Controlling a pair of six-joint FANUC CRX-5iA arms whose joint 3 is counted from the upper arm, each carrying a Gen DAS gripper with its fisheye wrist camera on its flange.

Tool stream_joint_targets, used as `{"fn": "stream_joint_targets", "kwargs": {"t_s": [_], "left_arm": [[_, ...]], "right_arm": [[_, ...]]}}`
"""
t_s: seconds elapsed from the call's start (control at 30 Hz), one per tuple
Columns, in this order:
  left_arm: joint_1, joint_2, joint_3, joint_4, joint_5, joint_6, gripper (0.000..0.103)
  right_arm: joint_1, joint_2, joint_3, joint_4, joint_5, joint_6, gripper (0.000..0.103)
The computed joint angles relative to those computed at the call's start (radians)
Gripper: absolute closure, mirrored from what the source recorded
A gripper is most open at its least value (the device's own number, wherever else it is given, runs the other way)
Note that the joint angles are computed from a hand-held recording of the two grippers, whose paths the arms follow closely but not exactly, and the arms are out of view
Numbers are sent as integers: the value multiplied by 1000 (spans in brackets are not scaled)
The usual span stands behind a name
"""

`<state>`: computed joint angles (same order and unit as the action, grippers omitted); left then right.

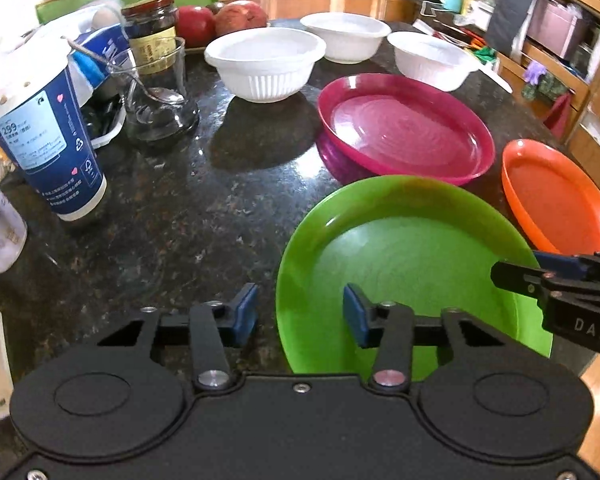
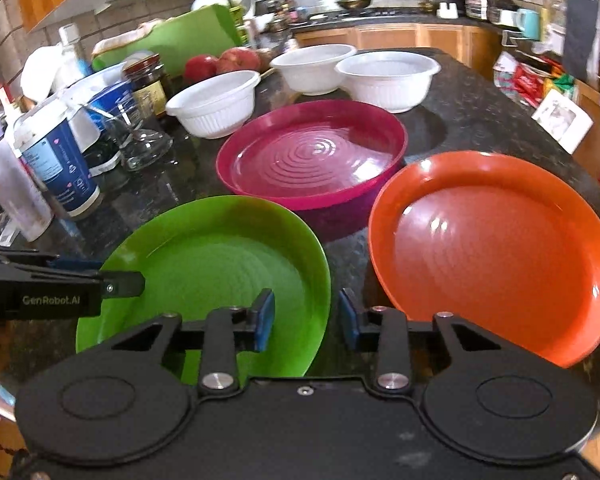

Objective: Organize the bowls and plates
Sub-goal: 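Close the left gripper on the green plate rim while the right gripper grips it too, then lift the green plate with both grippers and carry it beside the other plates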

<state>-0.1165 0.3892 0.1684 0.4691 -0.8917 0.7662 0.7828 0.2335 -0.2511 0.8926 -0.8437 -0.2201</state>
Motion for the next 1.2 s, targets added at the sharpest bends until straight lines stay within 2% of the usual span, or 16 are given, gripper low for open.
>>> {"fn": "stream_joint_targets", "kwargs": {"t_s": [0.13,0.2,0.4,0.5,0.93,1.2], "left_arm": [[-4,2,17,-34,-6,75,69],[-5,-3,15,-50,-3,107,73],[-5,-28,-6,-89,11,184,74],[3,-43,-20,-92,8,204,80],[65,-92,-68,-145,71,274,81],[105,-76,-57,-136,103,270,81]], "right_arm": [[-26,-4,1,-17,49,65,76],[-36,-8,0,-28,70,98,78],[-55,-16,9,-82,109,195,81],[-58,-11,15,-87,120,219,82],[-66,100,166,-145,181,379,84],[-65,205,308,-173,148,465,84]]}}
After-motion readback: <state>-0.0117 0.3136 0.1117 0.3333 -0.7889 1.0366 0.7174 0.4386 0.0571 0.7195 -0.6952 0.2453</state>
